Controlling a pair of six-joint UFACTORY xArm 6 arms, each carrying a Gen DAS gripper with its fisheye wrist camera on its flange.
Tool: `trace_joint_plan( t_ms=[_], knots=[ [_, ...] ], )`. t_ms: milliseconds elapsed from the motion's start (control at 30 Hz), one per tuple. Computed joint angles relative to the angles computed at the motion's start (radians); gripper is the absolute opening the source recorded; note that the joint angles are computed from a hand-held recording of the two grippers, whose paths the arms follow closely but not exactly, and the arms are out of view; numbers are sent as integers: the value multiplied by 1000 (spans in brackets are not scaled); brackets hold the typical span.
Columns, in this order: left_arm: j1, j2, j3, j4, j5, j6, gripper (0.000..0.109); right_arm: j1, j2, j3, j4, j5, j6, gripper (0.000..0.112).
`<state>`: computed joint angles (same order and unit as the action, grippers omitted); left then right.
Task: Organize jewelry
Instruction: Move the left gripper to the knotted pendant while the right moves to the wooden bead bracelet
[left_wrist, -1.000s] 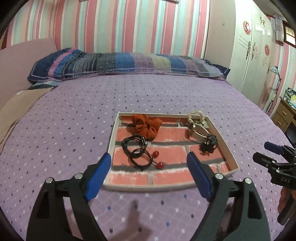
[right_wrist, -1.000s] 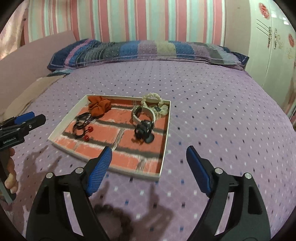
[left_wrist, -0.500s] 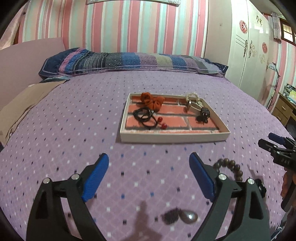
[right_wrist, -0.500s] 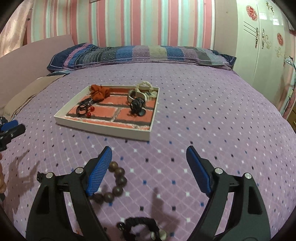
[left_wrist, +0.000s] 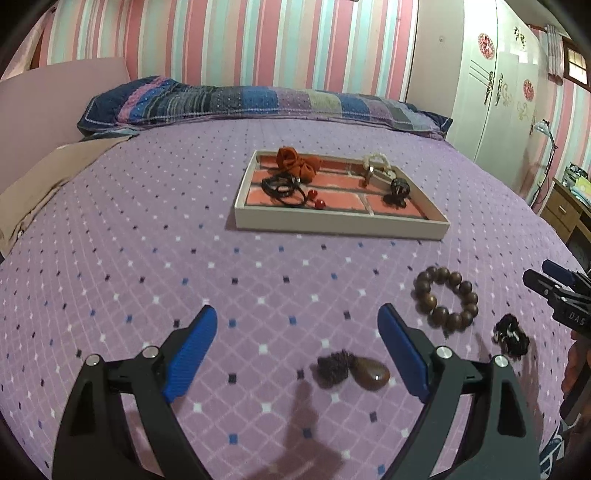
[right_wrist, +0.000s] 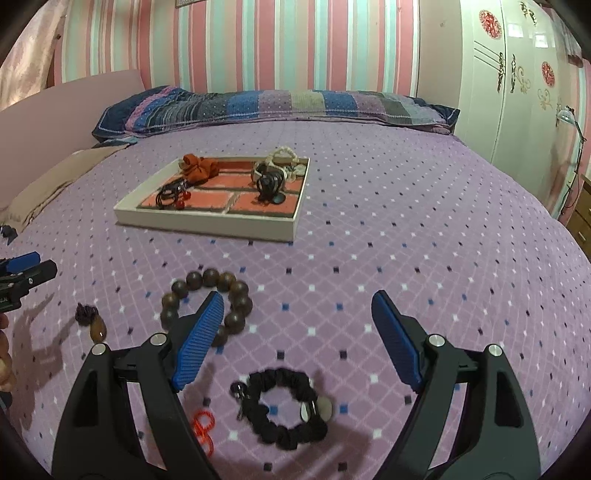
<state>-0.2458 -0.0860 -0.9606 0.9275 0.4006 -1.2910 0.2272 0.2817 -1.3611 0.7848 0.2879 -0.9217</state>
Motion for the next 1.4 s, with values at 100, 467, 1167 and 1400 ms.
trace_joint_plan(
  t_ms=[100, 467, 1167, 1400],
  knots=[
    [2, -1, 16, -17, -15, 1, 87, -8, 6, 9, -20, 3, 23, 81],
    [1, 19, 34, -39, -45, 9, 87, -18, 11, 27, -23, -6, 41, 80],
    [-1, 75, 22, -63, -82, 32, 85, 16, 53, 0, -48, -23, 64, 80],
    [1, 108, 18, -123, -92, 78, 69, 39, 132, -87, -184, -11, 198, 72]
  ],
)
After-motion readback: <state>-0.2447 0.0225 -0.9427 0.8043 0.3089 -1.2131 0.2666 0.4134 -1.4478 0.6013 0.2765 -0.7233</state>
